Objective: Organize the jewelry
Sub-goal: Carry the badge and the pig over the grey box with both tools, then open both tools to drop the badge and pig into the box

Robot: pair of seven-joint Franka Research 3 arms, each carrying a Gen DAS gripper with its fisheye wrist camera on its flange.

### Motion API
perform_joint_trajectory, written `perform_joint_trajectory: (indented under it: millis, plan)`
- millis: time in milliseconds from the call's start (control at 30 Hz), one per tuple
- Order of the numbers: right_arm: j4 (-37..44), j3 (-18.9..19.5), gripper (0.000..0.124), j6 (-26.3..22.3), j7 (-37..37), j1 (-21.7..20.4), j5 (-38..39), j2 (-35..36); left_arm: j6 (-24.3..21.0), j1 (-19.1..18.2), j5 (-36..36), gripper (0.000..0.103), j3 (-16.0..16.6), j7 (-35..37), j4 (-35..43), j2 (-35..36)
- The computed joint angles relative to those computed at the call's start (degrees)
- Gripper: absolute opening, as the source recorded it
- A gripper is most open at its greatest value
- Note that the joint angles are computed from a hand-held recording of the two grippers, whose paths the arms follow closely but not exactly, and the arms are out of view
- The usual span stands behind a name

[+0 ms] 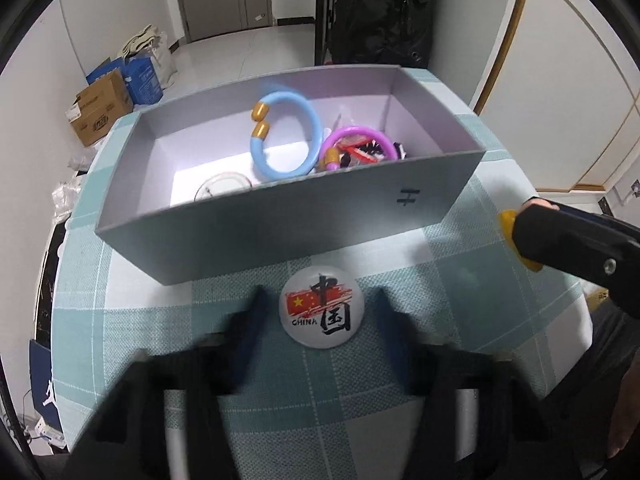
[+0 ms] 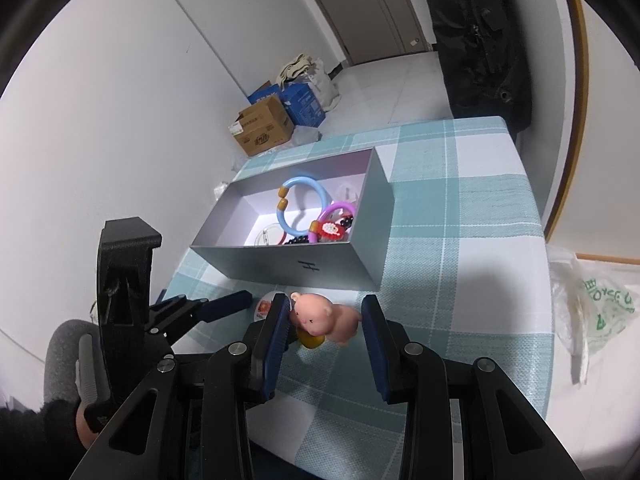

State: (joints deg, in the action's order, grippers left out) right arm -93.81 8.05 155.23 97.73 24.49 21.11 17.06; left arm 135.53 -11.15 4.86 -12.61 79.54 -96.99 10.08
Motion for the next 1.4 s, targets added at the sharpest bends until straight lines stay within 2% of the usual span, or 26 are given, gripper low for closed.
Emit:
perform_joint_trajectory:
  millis: [233, 333, 500, 633, 700, 900, 1100, 1400]
  plan:
    - [0.4, 0.3, 0.036, 0.4, -1.0, -0.1, 0.5, 0.1, 0.2, 1.2, -5.5, 0.038, -0.4, 1.8, 0.0, -0.4]
    - [0.4, 0.7, 0.036, 1.4, -2.2, -0.4, 1.5, 0.0, 2.7, 1.5, -6.9, 0.038, -0.4, 2.9, -1.4, -2.2]
    - [2.2, 1.0, 0.036, 2.1, -4.2, -0.4, 2.2, 0.5, 8.4, 2.7, -14.1, 0.038, -0.1, 7.3, -3.1, -5.2]
    - [5.9, 1.5, 0.036, 0.9, -5.6, -0.6, 3.3, 2.5, 10.2, 3.4, -20.1, 0.038, 0.1, 9.5, -1.9, -4.8]
    - [9.1, 1.5, 0.036, -0.7, -5.7, -0.6, 3.5, 4.5, 10.5, 3.6, -20.8, 0.038, 0.3, 9.0, -0.2, -3.6]
    - [19.2, 1.1, 0.036, -5.3, -6.0, -0.1, 2.0, 10.5, 9.2, 5.0, -22.7, 0.038, -0.3, 7.4, 4.8, 0.6]
    - [27.6, 0.3, 0.036, -8.8, -4.7, 0.4, 0.6, 15.7, 5.9, 6.5, -25.2, 0.038, -1.4, 6.0, 9.8, 4.5]
    - [36.1, 0.3, 0.036, -13.2, -3.7, -0.5, 0.1, 21.6, 2.4, 7.0, -25.0, 0.038, -2.1, 4.0, 14.2, 7.8]
